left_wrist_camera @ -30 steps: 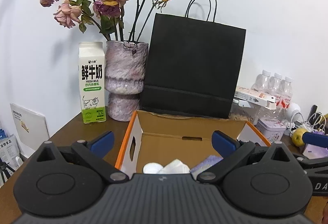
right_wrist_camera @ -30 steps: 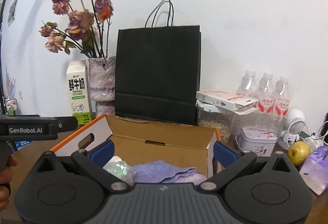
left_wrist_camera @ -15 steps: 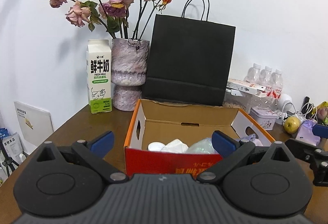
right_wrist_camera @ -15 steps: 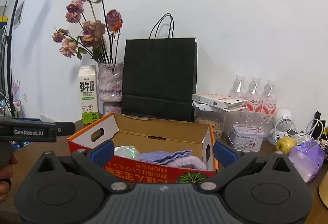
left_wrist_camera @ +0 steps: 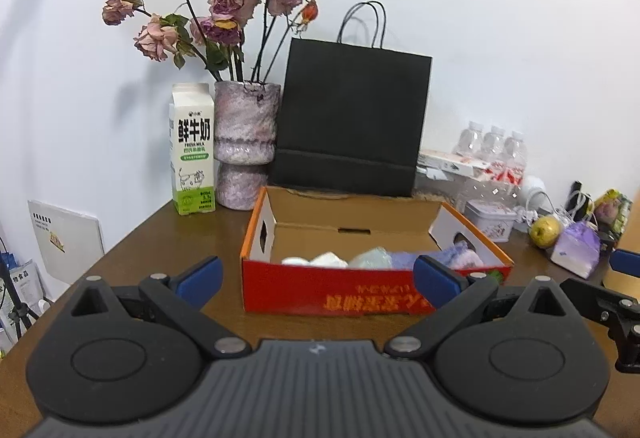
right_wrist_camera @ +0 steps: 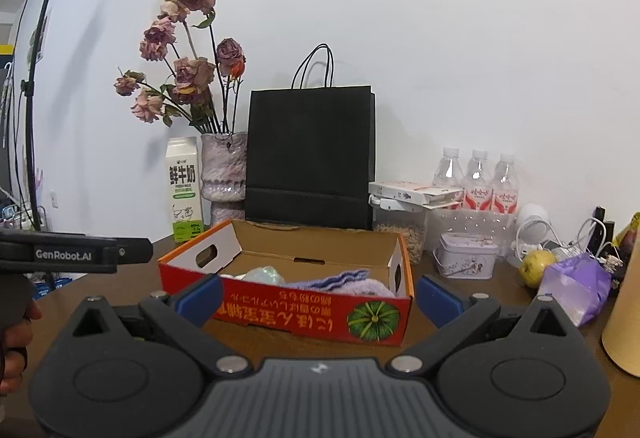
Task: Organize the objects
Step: 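Withdraw both tools from the box back toward the table objects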
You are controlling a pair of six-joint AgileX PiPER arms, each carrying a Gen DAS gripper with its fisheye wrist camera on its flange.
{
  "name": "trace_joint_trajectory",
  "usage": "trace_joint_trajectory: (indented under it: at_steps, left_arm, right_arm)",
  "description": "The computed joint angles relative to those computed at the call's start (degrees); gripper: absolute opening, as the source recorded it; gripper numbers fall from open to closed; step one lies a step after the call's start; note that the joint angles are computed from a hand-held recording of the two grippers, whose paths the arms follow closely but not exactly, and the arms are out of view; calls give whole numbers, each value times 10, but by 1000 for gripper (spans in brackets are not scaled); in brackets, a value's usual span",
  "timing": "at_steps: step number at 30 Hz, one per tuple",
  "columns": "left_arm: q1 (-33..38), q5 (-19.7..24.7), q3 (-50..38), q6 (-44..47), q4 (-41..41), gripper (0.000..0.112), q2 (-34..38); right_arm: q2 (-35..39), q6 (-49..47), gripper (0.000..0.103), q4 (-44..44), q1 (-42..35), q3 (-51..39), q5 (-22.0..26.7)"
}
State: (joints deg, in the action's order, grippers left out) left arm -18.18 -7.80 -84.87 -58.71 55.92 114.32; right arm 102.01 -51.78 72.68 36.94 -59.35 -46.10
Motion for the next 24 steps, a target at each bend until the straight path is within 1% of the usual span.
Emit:
trace_joint_trajectory:
  at_steps: [7,11,14,17,18,21,24]
  left_arm:
    - [5,-22,86,10,15,103,-48]
    - [8,-26,122,-52,87,103,-69]
    - [7,-26,147,-72,113,103,-86]
    - [12,-38,167,-152,197,103,-101]
    - [11,-39,174,-166,212,103,-107]
    - [6,-33,198,-159,211,103,-122]
    - [0,-31,211,-210,268,103,-130]
  right_arm:
    - [-23,11,103,26,51,54,-41]
    - [-31,25,103,41,77,86,-58]
    - [-36,38,103,49,94,111,-68]
    - [-42,64,103,50,109,138,-74]
    - [-43,72,103,50,113,147,-77]
    - [-45,90,103,54,125,169,-82]
    - [-51,111,103,54,133,191,-90]
